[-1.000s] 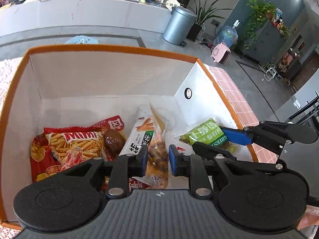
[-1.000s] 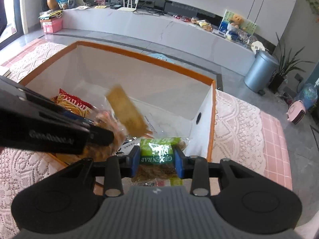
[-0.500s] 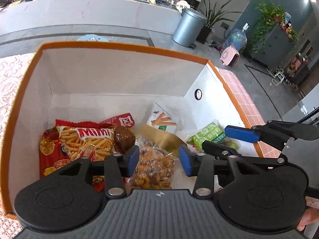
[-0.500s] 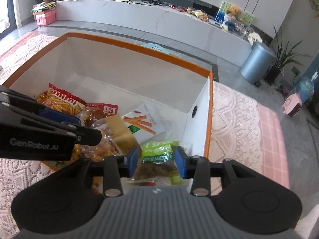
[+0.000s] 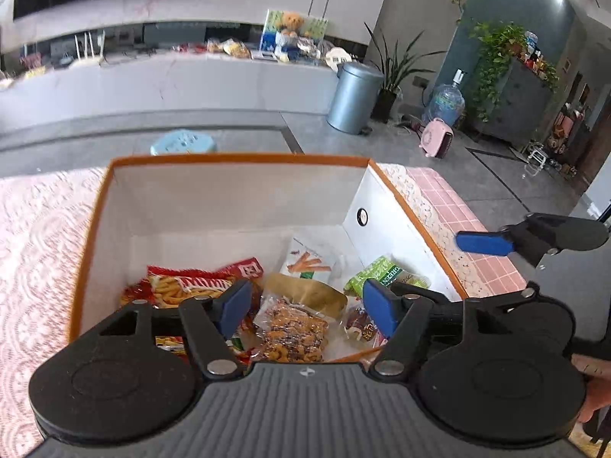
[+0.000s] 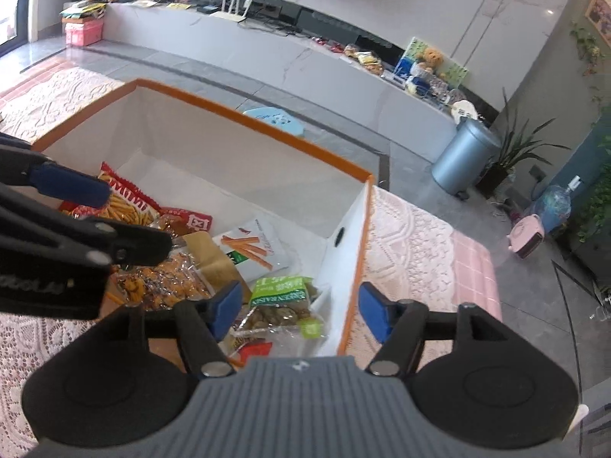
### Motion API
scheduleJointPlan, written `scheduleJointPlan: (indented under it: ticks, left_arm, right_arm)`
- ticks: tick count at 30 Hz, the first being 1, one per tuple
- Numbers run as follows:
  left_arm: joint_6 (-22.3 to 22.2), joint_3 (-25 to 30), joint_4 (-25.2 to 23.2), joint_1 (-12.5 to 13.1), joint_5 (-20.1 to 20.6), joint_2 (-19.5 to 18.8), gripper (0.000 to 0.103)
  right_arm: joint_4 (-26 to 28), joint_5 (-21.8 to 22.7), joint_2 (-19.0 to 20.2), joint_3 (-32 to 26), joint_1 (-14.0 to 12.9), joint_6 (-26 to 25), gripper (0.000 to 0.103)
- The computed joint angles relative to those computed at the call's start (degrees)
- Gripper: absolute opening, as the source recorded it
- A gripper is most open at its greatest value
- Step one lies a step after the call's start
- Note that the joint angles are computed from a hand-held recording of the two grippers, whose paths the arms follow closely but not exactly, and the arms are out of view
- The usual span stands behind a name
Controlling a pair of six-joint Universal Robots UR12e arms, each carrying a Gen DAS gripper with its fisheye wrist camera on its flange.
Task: Organize snacks
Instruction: 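Withdraw both tools from the box toward the remaining snacks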
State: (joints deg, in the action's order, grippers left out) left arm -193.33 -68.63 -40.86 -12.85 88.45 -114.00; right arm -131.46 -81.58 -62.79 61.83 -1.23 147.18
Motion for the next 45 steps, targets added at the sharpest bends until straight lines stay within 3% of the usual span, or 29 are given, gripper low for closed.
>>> scheduleJointPlan:
  ticks: [3,5,7,11,14,19,24,29,35,41,45]
  left_arm:
    - [0.2,-1.0,2.3,-0.9,3.7,0.7,0.08]
    - [1.3,-2.2,5.5,-2.1,8.7,1.2,0.08]
    - [3.0,-3.9,9.3,-2.9,11.2,1.9,0.081]
    - [5.1,-7.2,14.3,-4.1,13.6,3.6,0.081]
    - [7.4,-9.5,18.0,-5.0,15.3,4.7,0.081]
    - [8.3,-12.6,22.6,-5.8,14.7,6.3,0.082]
    - [7.4,-14.3,22.2,-6.4,14.8,7.4,0.083]
    - [7.4,-16.0,21.8,-7.7,19.1,7.8,0.083]
    - [6.6,-16.8,19.6,-7.5,16.3,8.3,0.084]
    - [6.5,-17.2,17.7,-7.6,13.9,8.2,0.086]
    - [5.8,-16.9,13.9,-7.6,13.0,7.9,0.087]
  right_arm:
    - [-1.1,0.6,-1.1,1.0,-0.5,1.1,0.076]
    - [-1.6,1.3,-1.9,1.8,-0.8,1.8,0.085]
    - [-2.7,2.5,-3.0,3.1,-1.3,2.5,0.086]
    - [-4.6,4.7,-5.4,6.1,-2.4,4.0,0.087]
    - [-7.5,7.7,-7.7,9.5,-3.6,6.9,0.096]
    - [-13.3,12.0,-11.5,15.5,-5.5,12.8,0.096]
    - [-17.6,13.1,-14.6,20.9,-6.5,17.5,0.096]
    - [-20.9,14.0,-17.3,26.1,-7.5,19.1,0.097]
    - [-22.7,15.9,-18.9,30.6,-8.4,19.8,0.097]
    - [-22.9,12.4,-19.0,32.7,-7.8,17.1,0.097]
    - [-22.0,11.6,-18.4,32.8,-7.8,17.3,0.097]
